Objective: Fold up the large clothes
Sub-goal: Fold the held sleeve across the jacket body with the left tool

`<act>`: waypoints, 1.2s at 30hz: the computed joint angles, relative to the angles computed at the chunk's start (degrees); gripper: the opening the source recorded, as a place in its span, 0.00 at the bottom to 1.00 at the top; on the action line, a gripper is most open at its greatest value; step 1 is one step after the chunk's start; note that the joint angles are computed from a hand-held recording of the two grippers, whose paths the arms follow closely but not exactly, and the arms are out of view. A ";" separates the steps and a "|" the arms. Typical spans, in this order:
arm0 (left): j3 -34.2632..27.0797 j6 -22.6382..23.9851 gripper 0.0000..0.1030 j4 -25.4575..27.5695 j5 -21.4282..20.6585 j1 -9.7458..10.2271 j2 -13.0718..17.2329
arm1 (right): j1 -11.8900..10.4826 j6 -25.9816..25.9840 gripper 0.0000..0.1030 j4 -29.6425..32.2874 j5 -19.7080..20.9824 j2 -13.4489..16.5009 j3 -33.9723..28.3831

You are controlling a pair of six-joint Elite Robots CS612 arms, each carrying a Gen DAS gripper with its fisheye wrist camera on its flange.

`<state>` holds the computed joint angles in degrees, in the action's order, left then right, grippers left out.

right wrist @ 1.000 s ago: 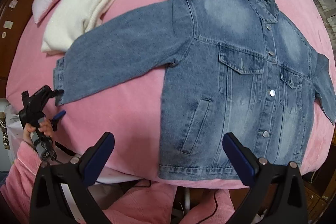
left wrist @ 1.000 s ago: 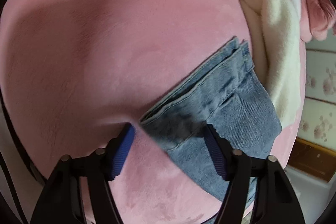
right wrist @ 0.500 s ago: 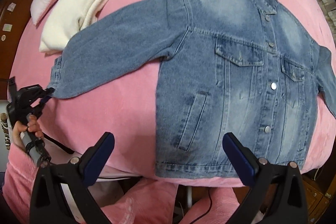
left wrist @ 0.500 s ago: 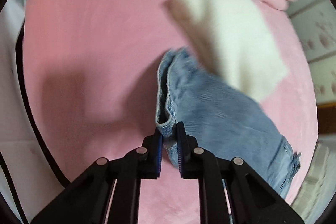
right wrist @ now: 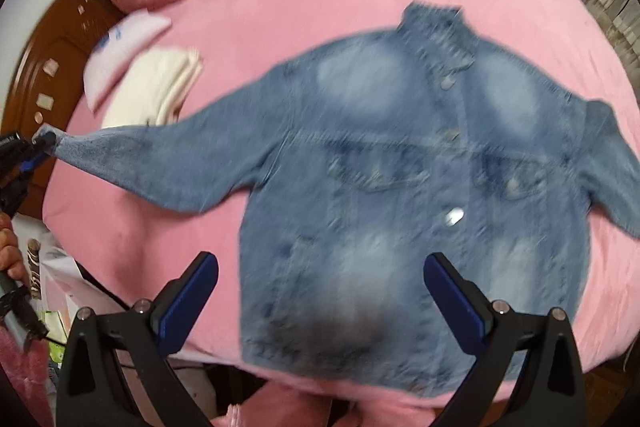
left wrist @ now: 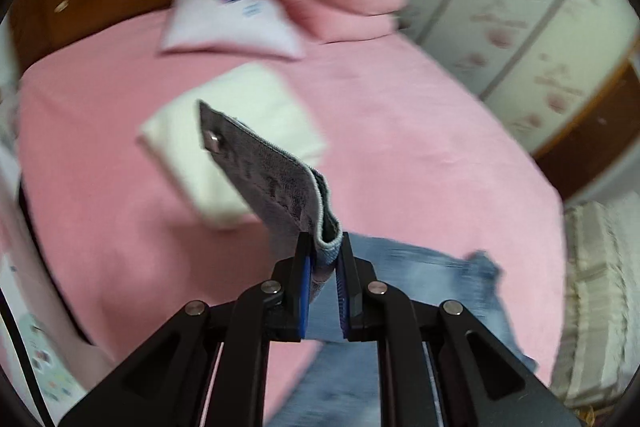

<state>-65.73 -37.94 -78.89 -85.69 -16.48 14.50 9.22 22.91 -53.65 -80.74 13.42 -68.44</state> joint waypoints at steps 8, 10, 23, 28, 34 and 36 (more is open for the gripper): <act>8.75 8.29 0.09 -7.65 -3.27 -8.12 -3.18 | -6.48 -0.72 1.00 -2.27 -3.43 3.80 -9.02; 10.35 11.18 0.09 -6.50 -3.24 -10.03 -2.83 | -7.69 1.29 1.00 -2.30 -4.49 5.09 -11.10; 15.97 26.68 0.85 20.78 -14.94 -14.94 1.78 | -13.23 12.20 1.00 4.95 -6.42 16.53 -23.28; 10.50 32.50 0.87 25.60 -13.29 -15.44 3.13 | -13.90 12.21 1.00 4.73 0.54 17.59 -24.59; 7.55 29.40 0.87 31.07 -9.77 -14.53 2.70 | -13.29 11.76 0.95 2.75 10.97 17.52 -23.46; 5.79 26.12 0.87 32.72 -11.35 -13.46 3.07 | -12.88 11.89 0.87 1.65 14.50 17.64 -22.57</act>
